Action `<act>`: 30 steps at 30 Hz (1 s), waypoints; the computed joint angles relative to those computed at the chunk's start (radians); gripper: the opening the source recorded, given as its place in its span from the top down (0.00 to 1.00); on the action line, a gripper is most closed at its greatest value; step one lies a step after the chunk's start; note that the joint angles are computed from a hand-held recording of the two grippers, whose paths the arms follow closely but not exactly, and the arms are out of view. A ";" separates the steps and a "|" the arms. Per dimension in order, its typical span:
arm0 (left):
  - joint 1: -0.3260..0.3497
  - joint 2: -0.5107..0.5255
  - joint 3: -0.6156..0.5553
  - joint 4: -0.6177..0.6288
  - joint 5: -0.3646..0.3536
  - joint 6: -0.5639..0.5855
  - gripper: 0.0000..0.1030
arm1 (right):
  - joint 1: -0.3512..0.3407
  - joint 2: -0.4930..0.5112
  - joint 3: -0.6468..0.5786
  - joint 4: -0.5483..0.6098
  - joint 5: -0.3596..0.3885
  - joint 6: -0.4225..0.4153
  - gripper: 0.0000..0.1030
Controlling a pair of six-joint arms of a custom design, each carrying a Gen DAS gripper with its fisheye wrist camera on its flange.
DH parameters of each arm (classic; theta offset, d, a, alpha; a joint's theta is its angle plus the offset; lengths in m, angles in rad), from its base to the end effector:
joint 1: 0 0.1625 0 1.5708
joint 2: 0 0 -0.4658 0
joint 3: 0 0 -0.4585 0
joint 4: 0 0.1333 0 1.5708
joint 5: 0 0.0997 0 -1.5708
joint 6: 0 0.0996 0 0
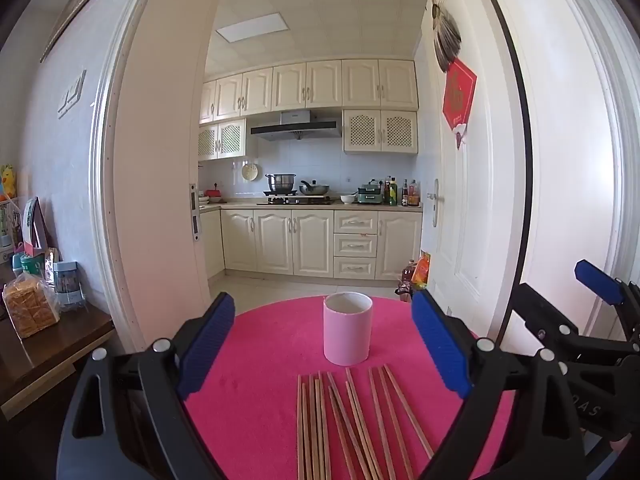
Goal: Organize utensils
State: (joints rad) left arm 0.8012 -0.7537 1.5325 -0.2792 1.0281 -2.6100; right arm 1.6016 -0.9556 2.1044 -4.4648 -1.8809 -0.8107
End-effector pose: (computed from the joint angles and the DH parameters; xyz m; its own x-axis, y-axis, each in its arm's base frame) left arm -0.3496 -0.6263 0.0308 -0.6331 0.4074 -0.6582 0.7590 0.1596 -0.6312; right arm 0.1193 -0.5293 0.2393 -0.6661 0.3125 0.6773 -0.6929 0.0770 -0.7169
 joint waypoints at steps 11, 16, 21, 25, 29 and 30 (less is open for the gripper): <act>0.000 0.000 -0.001 0.003 -0.002 -0.003 0.14 | 0.000 -0.003 0.001 0.018 -0.006 0.017 0.06; 0.000 0.002 -0.003 0.008 -0.004 -0.006 0.14 | 0.002 -0.004 0.001 0.023 -0.010 0.018 0.06; -0.009 0.002 -0.015 0.023 -0.010 -0.009 0.14 | 0.000 -0.003 -0.003 0.026 -0.014 0.017 0.06; -0.012 0.000 -0.019 0.030 -0.013 -0.010 0.14 | -0.001 0.000 -0.004 0.023 -0.016 0.018 0.06; -0.013 -0.004 -0.021 0.039 -0.015 -0.013 0.14 | 0.000 0.003 -0.003 0.019 -0.018 0.017 0.06; -0.013 -0.005 -0.022 0.042 -0.015 -0.014 0.14 | -0.003 -0.004 -0.001 0.027 -0.015 0.020 0.06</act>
